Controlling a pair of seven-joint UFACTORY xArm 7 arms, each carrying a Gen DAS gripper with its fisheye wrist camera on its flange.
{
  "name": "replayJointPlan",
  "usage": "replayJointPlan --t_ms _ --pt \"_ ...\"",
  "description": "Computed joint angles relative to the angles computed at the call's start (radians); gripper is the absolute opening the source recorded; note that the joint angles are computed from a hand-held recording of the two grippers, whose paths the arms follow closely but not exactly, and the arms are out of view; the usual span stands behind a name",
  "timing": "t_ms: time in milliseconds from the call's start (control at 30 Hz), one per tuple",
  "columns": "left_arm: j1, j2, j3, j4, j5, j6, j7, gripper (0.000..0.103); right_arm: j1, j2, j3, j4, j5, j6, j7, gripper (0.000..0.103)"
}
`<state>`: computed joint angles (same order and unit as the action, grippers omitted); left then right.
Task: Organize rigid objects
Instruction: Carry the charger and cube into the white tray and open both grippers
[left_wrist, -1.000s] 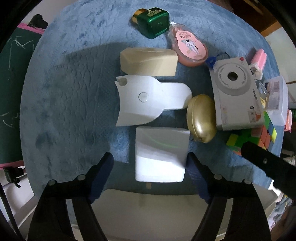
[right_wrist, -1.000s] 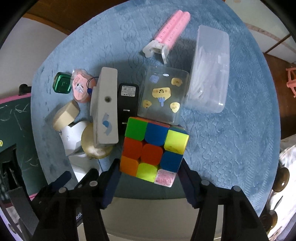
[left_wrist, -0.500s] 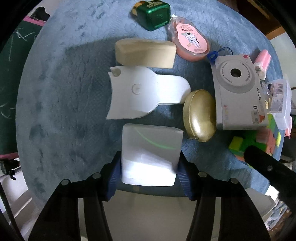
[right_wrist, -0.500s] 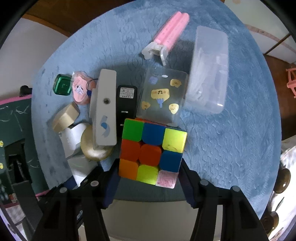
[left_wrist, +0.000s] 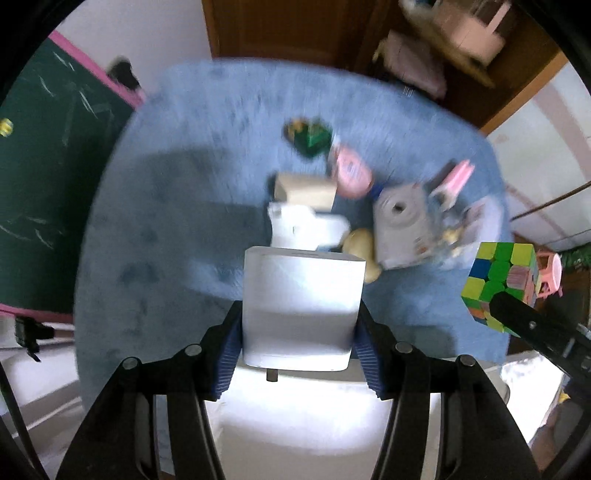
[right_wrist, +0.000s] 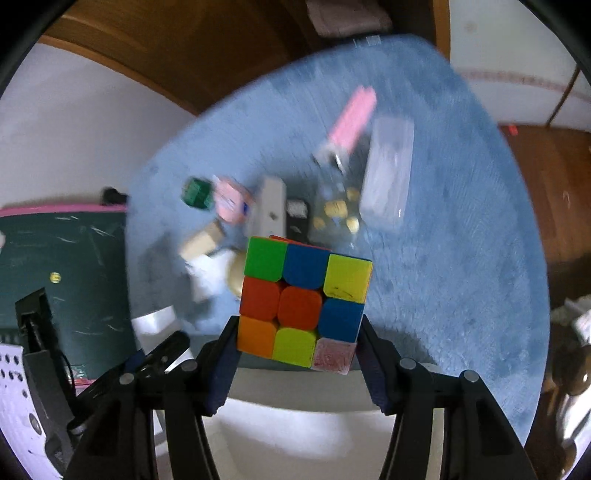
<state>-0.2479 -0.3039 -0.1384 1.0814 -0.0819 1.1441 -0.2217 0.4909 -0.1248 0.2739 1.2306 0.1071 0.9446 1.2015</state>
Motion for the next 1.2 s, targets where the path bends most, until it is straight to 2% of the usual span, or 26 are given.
replayJointPlan --t_ms 100,200,333,500,700,833,1000,1200 --pt "-0.014 -0.104 -0.011 0.012 0.007 0.008 0.001 0.060 -0.003 -0.047 0.029 0.018 -0.121 0.026 0.059 0.060" --pt "-0.014 -0.128 -0.007 0.078 0.012 0.027 0.029 0.060 0.003 -0.080 0.064 0.074 -0.208 0.092 0.095 0.060" --pt "-0.011 -0.244 -0.006 0.080 0.025 0.059 0.080 0.060 0.020 -0.107 0.120 0.152 -0.288 0.167 0.101 0.060" --pt "-0.012 -0.374 -0.007 0.025 0.029 0.064 0.149 0.060 0.061 -0.087 0.177 0.261 -0.350 0.267 0.071 0.060" --pt "-0.020 -0.459 -0.020 -0.056 0.022 0.141 0.206 0.060 0.128 -0.034 0.226 0.340 -0.414 0.378 0.093 0.060" --pt "-0.030 -0.486 -0.019 -0.106 0.006 0.180 0.238 0.060 0.170 -0.023 0.214 0.335 -0.383 0.420 0.123 0.060" --pt "-0.045 -0.527 -0.001 -0.195 -0.023 0.176 0.296 0.060 0.223 0.034 0.213 0.364 -0.397 0.511 0.169 0.060" --pt "-0.042 -0.586 0.017 -0.284 -0.042 0.165 0.336 0.060 0.271 0.072 0.190 0.310 -0.339 0.487 0.251 0.060"
